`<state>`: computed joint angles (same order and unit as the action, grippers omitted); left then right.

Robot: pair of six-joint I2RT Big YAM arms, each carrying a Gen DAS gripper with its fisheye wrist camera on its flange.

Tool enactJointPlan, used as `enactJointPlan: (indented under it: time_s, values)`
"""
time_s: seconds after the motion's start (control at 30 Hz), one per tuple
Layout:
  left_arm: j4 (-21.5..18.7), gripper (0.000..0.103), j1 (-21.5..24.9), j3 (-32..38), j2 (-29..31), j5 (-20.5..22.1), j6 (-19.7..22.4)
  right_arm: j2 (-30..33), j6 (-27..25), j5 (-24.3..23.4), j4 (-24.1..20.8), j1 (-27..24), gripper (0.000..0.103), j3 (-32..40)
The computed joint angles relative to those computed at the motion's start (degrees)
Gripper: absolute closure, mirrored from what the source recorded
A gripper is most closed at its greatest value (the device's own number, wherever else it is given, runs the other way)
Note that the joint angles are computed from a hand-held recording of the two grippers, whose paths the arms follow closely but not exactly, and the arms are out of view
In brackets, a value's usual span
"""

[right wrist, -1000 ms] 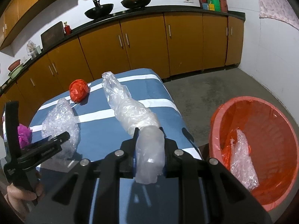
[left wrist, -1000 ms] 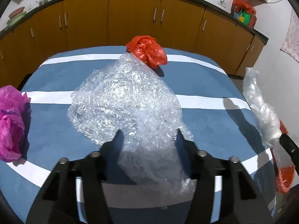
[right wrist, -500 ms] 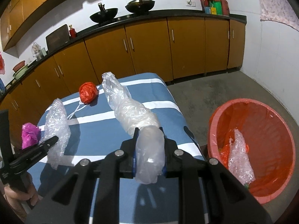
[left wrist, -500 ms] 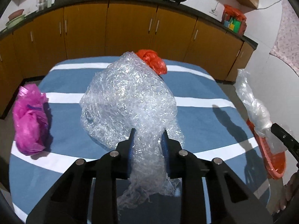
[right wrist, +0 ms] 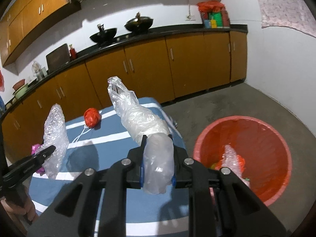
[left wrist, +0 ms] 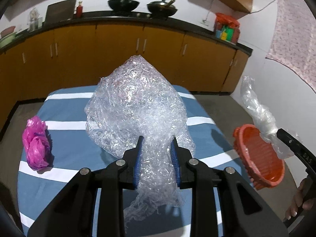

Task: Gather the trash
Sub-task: 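Carry the bubble wrap and plastic roll over the red basket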

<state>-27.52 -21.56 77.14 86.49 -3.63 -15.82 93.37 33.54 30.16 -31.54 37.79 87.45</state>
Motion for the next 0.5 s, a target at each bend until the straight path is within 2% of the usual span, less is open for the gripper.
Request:
enactJointPlan:
  time_s: [0.27, 0.5]
  values:
    - [-0.02, 0.077, -4.18, 2.3, 0.34, 0.29, 1.21, -6.48, 1.91, 3.17, 1.06, -1.46, 0.083, -6.82]
    - [-0.33, 0.077, -8.32, 5.55, 2.92, 1.29, 2.89, -12.06, 5.69, 5.7, -0.15, -4.0, 0.083, -12.65]
